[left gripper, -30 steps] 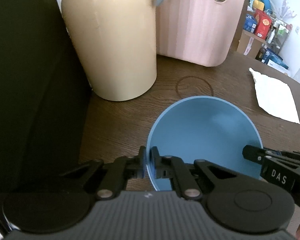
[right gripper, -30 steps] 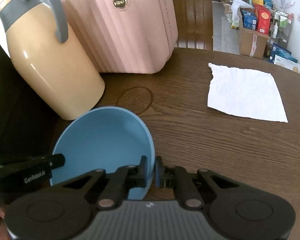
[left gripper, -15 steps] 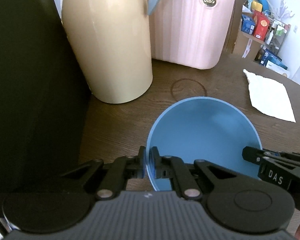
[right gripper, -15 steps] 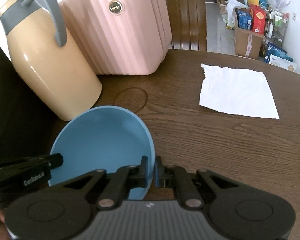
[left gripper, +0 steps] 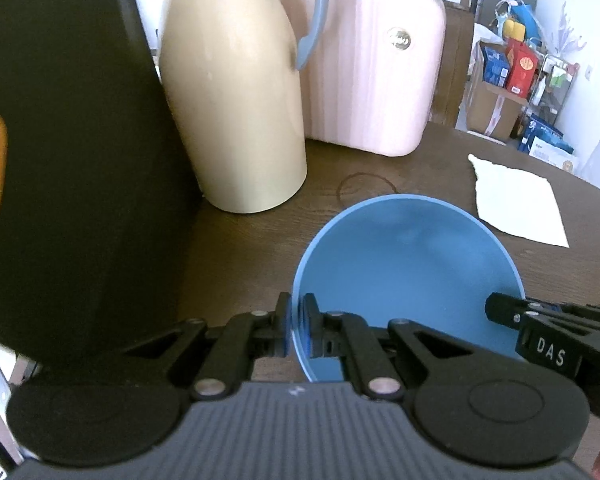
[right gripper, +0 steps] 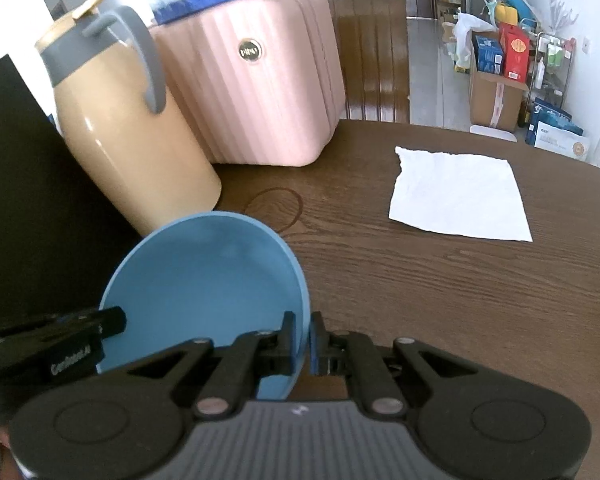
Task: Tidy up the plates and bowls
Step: 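Lift and carry the held bowl with both grippers toward the nested bowls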
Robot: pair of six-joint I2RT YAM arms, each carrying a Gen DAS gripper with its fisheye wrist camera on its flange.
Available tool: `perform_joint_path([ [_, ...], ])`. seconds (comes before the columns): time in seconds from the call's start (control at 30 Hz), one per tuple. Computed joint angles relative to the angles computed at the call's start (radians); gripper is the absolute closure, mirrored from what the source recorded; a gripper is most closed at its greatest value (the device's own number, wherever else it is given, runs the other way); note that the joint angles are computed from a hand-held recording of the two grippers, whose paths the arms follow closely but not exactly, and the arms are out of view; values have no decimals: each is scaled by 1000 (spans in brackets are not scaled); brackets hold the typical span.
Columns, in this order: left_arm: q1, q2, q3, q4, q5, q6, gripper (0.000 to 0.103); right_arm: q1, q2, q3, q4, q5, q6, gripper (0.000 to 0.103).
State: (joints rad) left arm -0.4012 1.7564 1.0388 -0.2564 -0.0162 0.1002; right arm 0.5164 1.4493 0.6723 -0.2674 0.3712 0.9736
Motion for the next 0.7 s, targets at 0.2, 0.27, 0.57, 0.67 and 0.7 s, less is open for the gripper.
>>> perform_joint_path([
  [0.2, -12, -107, -76, -23, -20, -18, 96, 79, -84, -8, -94, 45, 55, 97],
  [0.27, -15, -140, -99, -26, -25, -23, 96, 108, -109, -8, -124, 66, 76, 97],
  [0.57, -21, -275, -192, -55, -24, -47, 96, 223, -192, -16, -240, 125, 176, 97],
  [0.67, -20, -323, -221, -68, -20, -49, 96, 276, -219, -9, -297, 155, 224, 97],
  [0.7, -21, -340, -231, -72, -21, -50, 96, 292, -225, -5, -314, 164, 238, 97],
])
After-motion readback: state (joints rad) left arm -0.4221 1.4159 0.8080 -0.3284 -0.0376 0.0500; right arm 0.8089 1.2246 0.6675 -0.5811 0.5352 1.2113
